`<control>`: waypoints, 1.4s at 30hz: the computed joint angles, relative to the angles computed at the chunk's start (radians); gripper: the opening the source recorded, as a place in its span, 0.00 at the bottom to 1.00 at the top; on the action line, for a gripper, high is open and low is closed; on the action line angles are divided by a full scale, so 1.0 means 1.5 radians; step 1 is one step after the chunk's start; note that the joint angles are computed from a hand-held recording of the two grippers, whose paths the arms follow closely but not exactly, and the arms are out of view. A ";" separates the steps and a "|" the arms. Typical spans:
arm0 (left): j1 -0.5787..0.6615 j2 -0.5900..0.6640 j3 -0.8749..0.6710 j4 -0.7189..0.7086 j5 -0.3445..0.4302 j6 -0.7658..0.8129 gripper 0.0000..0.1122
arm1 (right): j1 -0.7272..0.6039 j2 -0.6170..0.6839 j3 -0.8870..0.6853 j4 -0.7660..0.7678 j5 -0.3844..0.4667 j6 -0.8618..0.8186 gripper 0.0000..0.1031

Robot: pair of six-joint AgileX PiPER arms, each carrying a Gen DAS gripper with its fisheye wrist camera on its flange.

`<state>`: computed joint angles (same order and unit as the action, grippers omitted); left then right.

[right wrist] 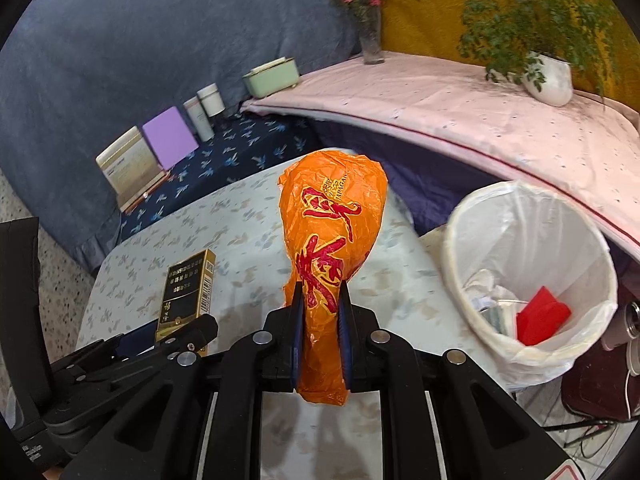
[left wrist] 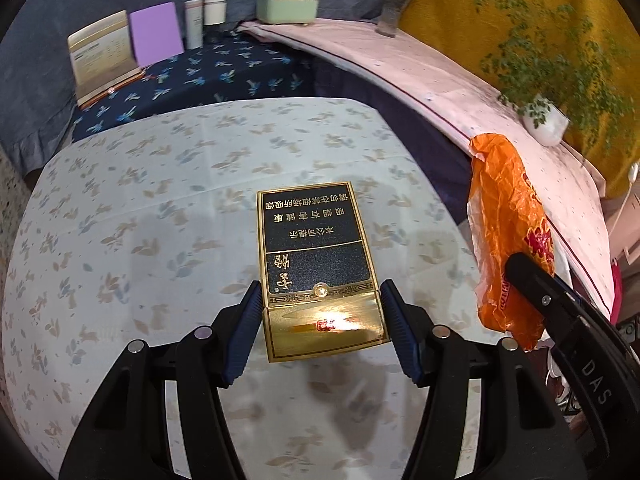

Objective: Collect trash
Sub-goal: 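Carry the gold box and orange bag with both tools over the wastebasket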

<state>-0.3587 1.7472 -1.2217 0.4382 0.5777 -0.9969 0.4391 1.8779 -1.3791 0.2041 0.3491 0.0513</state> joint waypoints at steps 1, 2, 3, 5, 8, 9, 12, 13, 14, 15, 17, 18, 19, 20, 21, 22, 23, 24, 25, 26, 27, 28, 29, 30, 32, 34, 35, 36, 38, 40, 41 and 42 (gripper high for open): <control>-0.010 0.006 -0.012 0.002 0.006 -0.002 0.50 | -0.011 -0.008 0.009 0.012 -0.004 -0.013 0.13; -0.019 0.016 -0.027 0.000 0.012 0.002 0.50 | -0.021 -0.014 0.017 0.025 -0.006 -0.027 0.13; -0.028 0.020 -0.036 0.001 0.017 0.000 0.50 | -0.031 -0.020 0.025 0.035 -0.008 -0.038 0.13; -0.049 0.037 -0.063 0.004 0.031 -0.002 0.50 | -0.045 -0.029 0.037 0.046 -0.013 -0.050 0.13; -0.073 0.060 -0.098 0.003 0.047 0.003 0.50 | -0.074 -0.043 0.058 0.079 -0.017 -0.089 0.14; -0.081 0.068 -0.110 0.004 0.053 0.002 0.50 | -0.084 -0.047 0.067 0.092 -0.019 -0.103 0.14; -0.100 0.093 -0.149 -0.003 0.068 0.012 0.50 | -0.110 -0.059 0.087 0.122 -0.024 -0.135 0.14; -0.106 0.102 -0.162 -0.004 0.074 0.015 0.50 | -0.117 -0.060 0.089 0.128 -0.023 -0.142 0.14; -0.113 0.112 -0.177 -0.006 0.080 0.018 0.50 | -0.125 -0.061 0.091 0.139 -0.023 -0.154 0.14; -0.119 0.121 -0.191 -0.008 0.086 0.022 0.50 | -0.134 -0.064 0.096 0.149 -0.024 -0.165 0.14; -0.131 0.138 -0.218 -0.011 0.098 0.029 0.50 | -0.151 -0.067 0.101 0.169 -0.023 -0.188 0.14; -0.135 0.146 -0.231 -0.014 0.103 0.035 0.50 | -0.161 -0.066 0.102 0.183 -0.022 -0.203 0.14; -0.140 0.153 -0.244 -0.016 0.109 0.039 0.51 | -0.169 -0.067 0.104 0.194 -0.022 -0.216 0.14; -0.145 0.163 -0.260 -0.017 0.116 0.043 0.50 | -0.178 -0.069 0.108 0.208 -0.022 -0.232 0.14; -0.150 0.171 -0.274 -0.019 0.123 0.047 0.50 | -0.187 -0.070 0.110 0.220 -0.022 -0.244 0.14; -0.153 0.179 -0.288 -0.021 0.129 0.051 0.50 | -0.191 -0.071 0.114 0.225 -0.023 -0.249 0.14; -0.157 0.187 -0.302 -0.024 0.135 0.057 0.50 | -0.199 -0.072 0.115 0.234 -0.023 -0.258 0.14; -0.160 0.195 -0.315 -0.027 0.140 0.062 0.42 | -0.207 -0.072 0.118 0.247 -0.022 -0.273 0.14; -0.160 0.203 -0.328 -0.037 0.144 0.075 0.34 | -0.212 -0.073 0.119 0.254 -0.022 -0.281 0.14; -0.158 0.217 -0.351 -0.062 0.155 0.102 0.30 | -0.218 -0.074 0.122 0.263 -0.021 -0.291 0.14; -0.159 0.225 -0.363 -0.070 0.158 0.107 0.30 | -0.224 -0.073 0.121 0.268 -0.020 -0.296 0.14; -0.161 0.231 -0.374 -0.070 0.163 0.107 0.30 | -0.229 -0.073 0.122 0.274 -0.019 -0.303 0.14; -0.165 0.240 -0.387 -0.069 0.167 0.109 0.30 | -0.234 -0.072 0.122 0.283 -0.017 -0.312 0.14; -0.168 0.248 -0.398 -0.067 0.172 0.113 0.28 | -0.239 -0.071 0.121 0.289 -0.016 -0.319 0.14; -0.171 0.267 -0.424 -0.069 0.182 0.121 0.23 | -0.244 -0.070 0.122 0.291 -0.017 -0.323 0.14; -0.170 0.278 -0.438 -0.074 0.181 0.126 0.17 | -0.252 -0.068 0.123 0.302 -0.016 -0.336 0.14; -0.170 0.286 -0.447 -0.071 0.185 0.126 0.15 | -0.255 -0.067 0.124 0.309 -0.016 -0.344 0.14; -0.170 0.292 -0.455 -0.069 0.187 0.127 0.15 | -0.258 -0.065 0.124 0.312 -0.015 -0.348 0.14; -0.168 0.299 -0.461 -0.068 0.189 0.127 0.15 | -0.265 -0.062 0.123 0.316 -0.014 -0.354 0.14; -0.160 0.297 -0.450 -0.077 0.182 0.127 0.15 | -0.271 -0.058 0.123 0.323 -0.012 -0.361 0.14; -0.155 0.294 -0.438 -0.085 0.177 0.125 0.15 | -0.273 -0.055 0.121 0.324 -0.011 -0.362 0.14; -0.151 0.291 -0.427 -0.089 0.171 0.123 0.15 | -0.274 -0.053 0.121 0.325 -0.010 -0.363 0.14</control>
